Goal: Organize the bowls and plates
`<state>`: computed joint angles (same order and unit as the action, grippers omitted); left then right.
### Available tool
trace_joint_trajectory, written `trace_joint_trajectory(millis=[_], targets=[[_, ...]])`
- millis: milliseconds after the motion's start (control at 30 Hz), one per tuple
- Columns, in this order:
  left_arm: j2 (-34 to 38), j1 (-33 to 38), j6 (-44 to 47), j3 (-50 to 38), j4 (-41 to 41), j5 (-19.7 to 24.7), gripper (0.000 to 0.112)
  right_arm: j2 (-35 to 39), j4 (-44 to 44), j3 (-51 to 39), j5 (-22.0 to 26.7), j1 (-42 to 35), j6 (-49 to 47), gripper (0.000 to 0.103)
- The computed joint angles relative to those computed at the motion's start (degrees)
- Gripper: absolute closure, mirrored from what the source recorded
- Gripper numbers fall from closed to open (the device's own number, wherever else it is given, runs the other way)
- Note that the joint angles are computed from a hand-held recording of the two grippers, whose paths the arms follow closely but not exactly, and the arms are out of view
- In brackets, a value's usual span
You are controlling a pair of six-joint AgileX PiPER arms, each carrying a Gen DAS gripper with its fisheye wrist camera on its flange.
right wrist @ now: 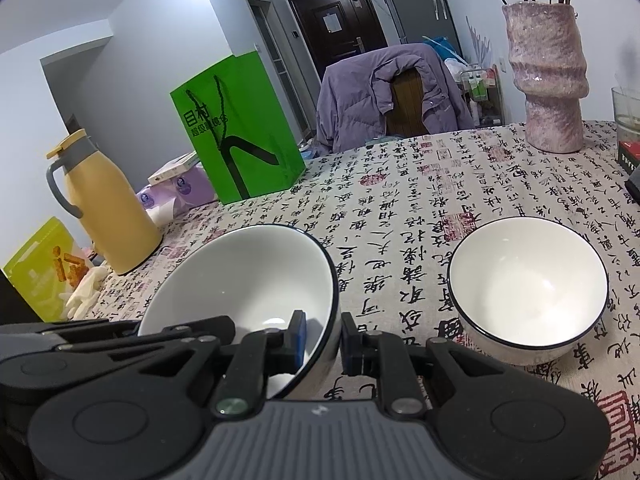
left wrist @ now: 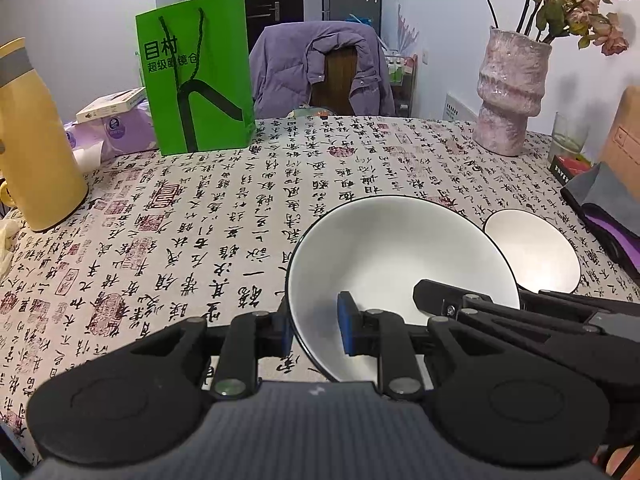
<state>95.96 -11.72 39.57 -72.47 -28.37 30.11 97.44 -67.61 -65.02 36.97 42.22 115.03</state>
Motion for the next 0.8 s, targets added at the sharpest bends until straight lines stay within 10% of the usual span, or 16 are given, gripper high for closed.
trace_joint_trajectory(millis=[800], targets=[[-6.8, 6.2, 7.9, 3.7, -6.6, 3.9, 0.091, 0.2, 2.3, -5.2, 8.4, 7.5, -1.7, 0.086]])
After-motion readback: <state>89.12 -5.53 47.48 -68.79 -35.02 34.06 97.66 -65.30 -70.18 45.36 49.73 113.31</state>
